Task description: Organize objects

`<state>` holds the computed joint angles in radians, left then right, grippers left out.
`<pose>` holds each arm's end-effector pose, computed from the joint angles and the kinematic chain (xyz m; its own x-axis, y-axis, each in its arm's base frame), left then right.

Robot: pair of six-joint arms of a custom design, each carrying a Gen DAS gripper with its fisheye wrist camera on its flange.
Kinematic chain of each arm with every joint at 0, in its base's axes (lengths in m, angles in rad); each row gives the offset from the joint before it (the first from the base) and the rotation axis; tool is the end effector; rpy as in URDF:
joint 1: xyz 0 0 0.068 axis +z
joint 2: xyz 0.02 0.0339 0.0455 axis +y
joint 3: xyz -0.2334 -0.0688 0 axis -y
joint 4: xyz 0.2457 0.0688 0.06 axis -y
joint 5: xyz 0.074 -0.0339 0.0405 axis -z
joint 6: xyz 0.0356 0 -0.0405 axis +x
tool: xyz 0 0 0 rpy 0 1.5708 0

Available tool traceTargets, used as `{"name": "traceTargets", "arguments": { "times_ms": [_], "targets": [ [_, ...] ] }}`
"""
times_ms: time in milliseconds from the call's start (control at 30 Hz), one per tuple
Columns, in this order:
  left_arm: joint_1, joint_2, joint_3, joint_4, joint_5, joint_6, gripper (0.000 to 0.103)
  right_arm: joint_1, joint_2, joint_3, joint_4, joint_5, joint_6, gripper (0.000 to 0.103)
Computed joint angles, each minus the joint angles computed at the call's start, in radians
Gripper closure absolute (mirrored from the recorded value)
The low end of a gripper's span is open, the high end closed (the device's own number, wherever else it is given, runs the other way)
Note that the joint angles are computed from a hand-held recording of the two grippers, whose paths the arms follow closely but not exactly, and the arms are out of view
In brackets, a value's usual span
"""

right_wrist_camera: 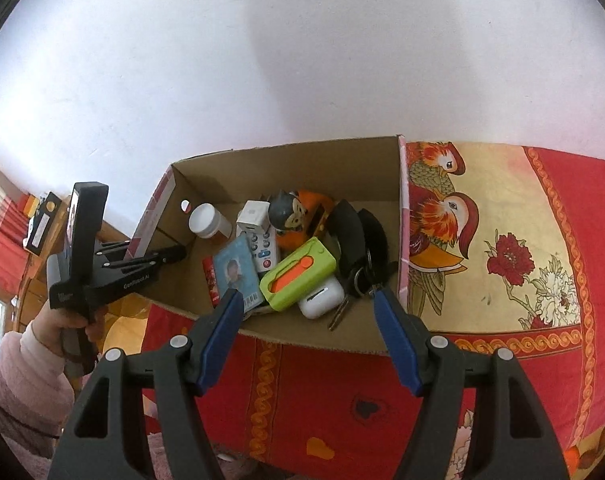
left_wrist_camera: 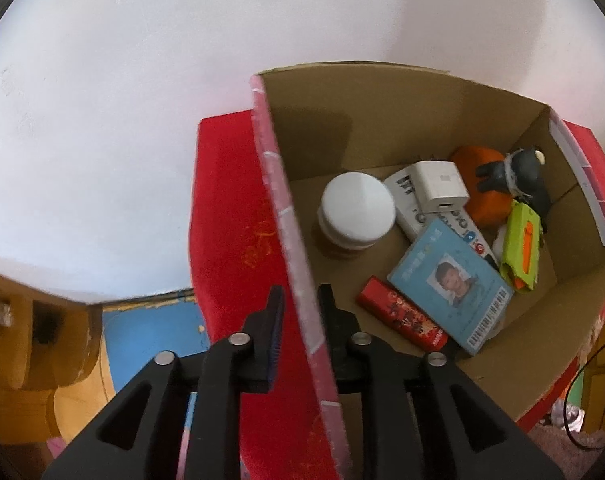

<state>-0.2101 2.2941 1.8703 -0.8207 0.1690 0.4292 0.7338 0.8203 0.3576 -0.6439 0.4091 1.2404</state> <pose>0.4468 -0.1014 0.1388 -0.7349 0.5762 -0.3578 0.6204 0.7842 -0.0115 0.1248 0.0934 0.1328 -0.6715 0.5630 -0.4817 0.4717 0.8262 0.3081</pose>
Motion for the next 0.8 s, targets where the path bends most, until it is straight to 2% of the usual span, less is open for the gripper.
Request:
{"name": "traceTargets", "arguments": {
  "times_ms": [67,133,167,200,233,433,500,567,667,733,800],
  "targets": [
    [-0.004,-0.001,0.003,0.007,-0.036,-0.02,0.071,-0.003,-0.015,-0.008,-0.006,0.001,-0.007,0.035],
    [-0.001,-0.001,0.014,0.004,-0.045,-0.024,0.047,-0.017,-0.039,-0.02,-0.008,-0.005,-0.026,0.035],
    [0.002,-0.003,0.016,0.009,-0.051,-0.027,0.039,-0.02,-0.04,-0.019,-0.009,-0.006,-0.027,0.035],
    [0.005,-0.003,0.023,0.011,-0.059,-0.031,0.027,-0.023,-0.052,-0.023,-0.011,-0.008,-0.032,0.035],
    [0.009,0.002,0.033,0.006,-0.066,-0.034,0.024,-0.025,-0.062,-0.024,-0.018,-0.008,-0.031,0.035],
    [0.051,0.03,0.122,-0.078,-0.06,-0.093,0.023,-0.04,-0.045,-0.019,0.0,-0.007,-0.042,0.035],
    [0.052,-0.004,0.084,-0.059,-0.061,-0.123,0.021,-0.042,-0.046,-0.018,-0.004,0.004,-0.038,0.034],
    [0.061,-0.092,-0.012,-0.039,-0.064,-0.134,0.02,-0.042,-0.043,-0.012,-0.031,0.024,-0.015,0.031],
    [0.037,-0.155,-0.066,0.009,-0.113,-0.135,0.02,-0.044,-0.107,-0.034,-0.066,0.04,0.003,0.024],
    [0.006,-0.215,-0.148,0.074,-0.149,-0.156,0.02,-0.054,-0.165,-0.051,-0.092,0.04,0.002,0.024],
    [-0.009,-0.248,-0.165,0.089,-0.165,-0.175,0.02,-0.057,-0.202,-0.061,-0.118,0.041,0.005,0.024]
  ]
}}
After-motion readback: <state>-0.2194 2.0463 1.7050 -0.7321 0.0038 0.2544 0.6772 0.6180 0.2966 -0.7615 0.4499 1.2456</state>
